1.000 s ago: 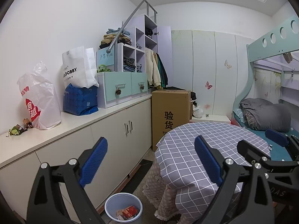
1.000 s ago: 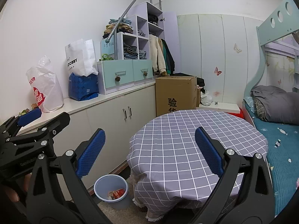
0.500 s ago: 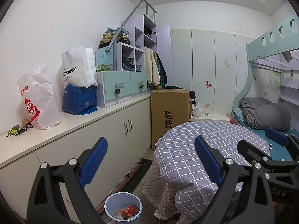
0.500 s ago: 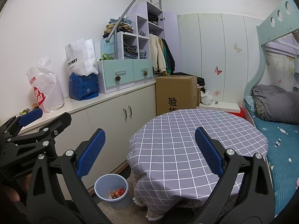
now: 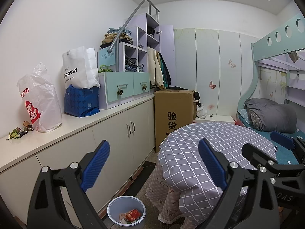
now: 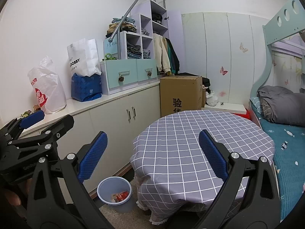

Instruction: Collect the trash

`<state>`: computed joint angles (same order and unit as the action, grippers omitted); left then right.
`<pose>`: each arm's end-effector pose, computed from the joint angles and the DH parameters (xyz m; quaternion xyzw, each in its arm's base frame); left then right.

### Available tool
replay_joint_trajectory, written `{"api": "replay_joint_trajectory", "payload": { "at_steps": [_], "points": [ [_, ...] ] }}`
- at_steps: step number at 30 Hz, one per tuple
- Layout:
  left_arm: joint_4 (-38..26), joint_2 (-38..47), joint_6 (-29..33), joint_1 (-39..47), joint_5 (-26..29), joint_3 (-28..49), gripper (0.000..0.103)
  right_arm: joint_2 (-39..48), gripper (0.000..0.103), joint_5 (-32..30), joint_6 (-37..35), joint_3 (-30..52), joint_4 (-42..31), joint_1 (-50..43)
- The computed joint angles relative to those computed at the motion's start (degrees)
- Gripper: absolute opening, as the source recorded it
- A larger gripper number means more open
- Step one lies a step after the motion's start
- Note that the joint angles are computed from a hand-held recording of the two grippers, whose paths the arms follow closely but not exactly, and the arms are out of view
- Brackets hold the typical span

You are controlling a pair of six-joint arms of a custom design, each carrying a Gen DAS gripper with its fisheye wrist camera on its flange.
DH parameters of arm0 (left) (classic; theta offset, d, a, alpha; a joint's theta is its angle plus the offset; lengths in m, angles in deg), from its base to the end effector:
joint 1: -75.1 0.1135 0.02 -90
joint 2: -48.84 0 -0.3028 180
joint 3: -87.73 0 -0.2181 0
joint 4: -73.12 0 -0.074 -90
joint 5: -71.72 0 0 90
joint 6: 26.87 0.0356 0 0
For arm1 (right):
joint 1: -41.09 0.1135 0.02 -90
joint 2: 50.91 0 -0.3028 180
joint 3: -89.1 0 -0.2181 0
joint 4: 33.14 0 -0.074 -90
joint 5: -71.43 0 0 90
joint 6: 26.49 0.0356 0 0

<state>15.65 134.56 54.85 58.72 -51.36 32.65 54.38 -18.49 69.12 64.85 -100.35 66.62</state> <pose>0.2597 -0.0561 0.5208 -0.1115 0.7867 0.1055 0.5979 0.3101 0.1481 0.5422 -0.1384 0.7905 0.1596 0.5748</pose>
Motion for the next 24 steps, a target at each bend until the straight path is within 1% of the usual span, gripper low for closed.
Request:
{"api": "replay_joint_trajectory", "payload": {
  "at_steps": [12,22,24],
  "points": [
    [0.09,-0.57,0.45,1.2,1.27,-0.69,0.092,-0.17,0.095,-0.55,-0.08,-0.49,0.09,-0.29],
    [-0.19,-0.26,0.48,1.21,1.3,-0.13,0.092,0.25,0.095,-0.3,-0.05,0.44,-0.43,-0.11],
    [0.14,-0.64,0.58,1.52,1.55,-0.88,0.092,-0.04,0.095,-0.7,-0.26,-0.46,0.07,-0.37]
  ]
}}
